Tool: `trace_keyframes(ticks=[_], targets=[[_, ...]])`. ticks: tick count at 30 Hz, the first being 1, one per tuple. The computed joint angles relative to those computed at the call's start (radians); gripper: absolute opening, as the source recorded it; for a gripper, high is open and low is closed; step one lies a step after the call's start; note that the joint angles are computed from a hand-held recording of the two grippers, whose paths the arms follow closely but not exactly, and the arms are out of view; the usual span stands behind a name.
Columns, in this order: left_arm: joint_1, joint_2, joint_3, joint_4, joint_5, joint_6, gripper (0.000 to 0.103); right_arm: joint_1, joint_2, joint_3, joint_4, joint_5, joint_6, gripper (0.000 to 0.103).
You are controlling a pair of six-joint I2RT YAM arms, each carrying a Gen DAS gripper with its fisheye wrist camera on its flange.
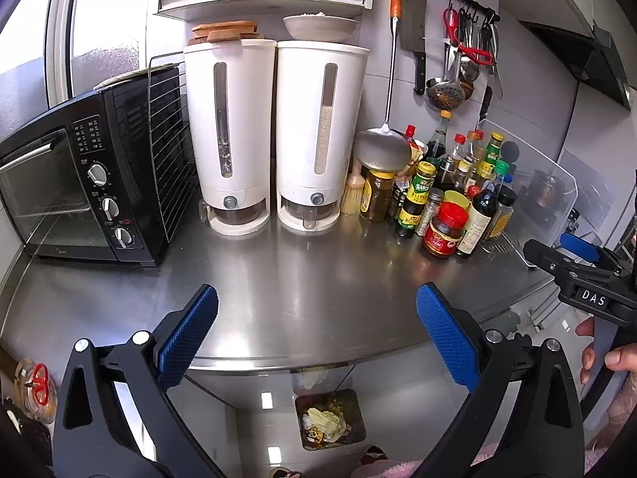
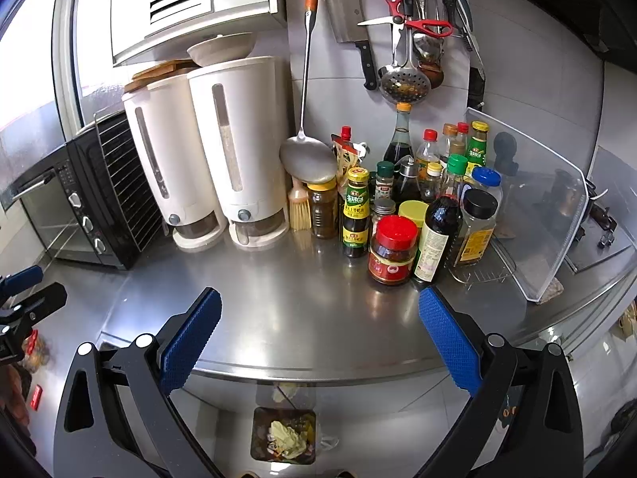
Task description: Collect trash
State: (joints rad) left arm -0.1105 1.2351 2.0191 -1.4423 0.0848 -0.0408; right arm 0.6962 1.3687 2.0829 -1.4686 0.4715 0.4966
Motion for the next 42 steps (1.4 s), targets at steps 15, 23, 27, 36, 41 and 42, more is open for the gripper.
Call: trace_keyframes(ticks=[15, 23, 27, 36, 41, 42], targets=[[-0.003, -0.001, 0.022, -0.015, 0.002, -0.002, 0.095, 0.020, -0.004, 0.007, -0.012, 0.017, 0.013, 0.100], [-0.013, -0.004, 0.027, -0.016, -0.010, -0.012, 0.095, 0.039, 0.002, 0.022, -0.022, 0.029, 0.024, 0.100], [-0.013, -0.003, 0.029, -0.018, -0.009, -0.010, 0.095, 0.041, 0.005, 0.027, -0.026, 0.031, 0.027, 0.100], [-0.018, -0.010, 0.003, -0.005, -0.019, -0.001, 0.095, 0.047, 0.027, 0.067, -0.046, 0.044, 0.035, 0.100], [-0.007, -0.002, 0.020, 0.005, -0.019, 0.011, 0.095, 0.035, 0.026, 0.066, -0.038, 0.030, 0.038, 0.100], [0.007, -0.001, 0.022, 0.006, -0.004, 0.010, 0.095, 0.036, 0.027, 0.069, -0.039, 0.032, 0.041, 0.100]])
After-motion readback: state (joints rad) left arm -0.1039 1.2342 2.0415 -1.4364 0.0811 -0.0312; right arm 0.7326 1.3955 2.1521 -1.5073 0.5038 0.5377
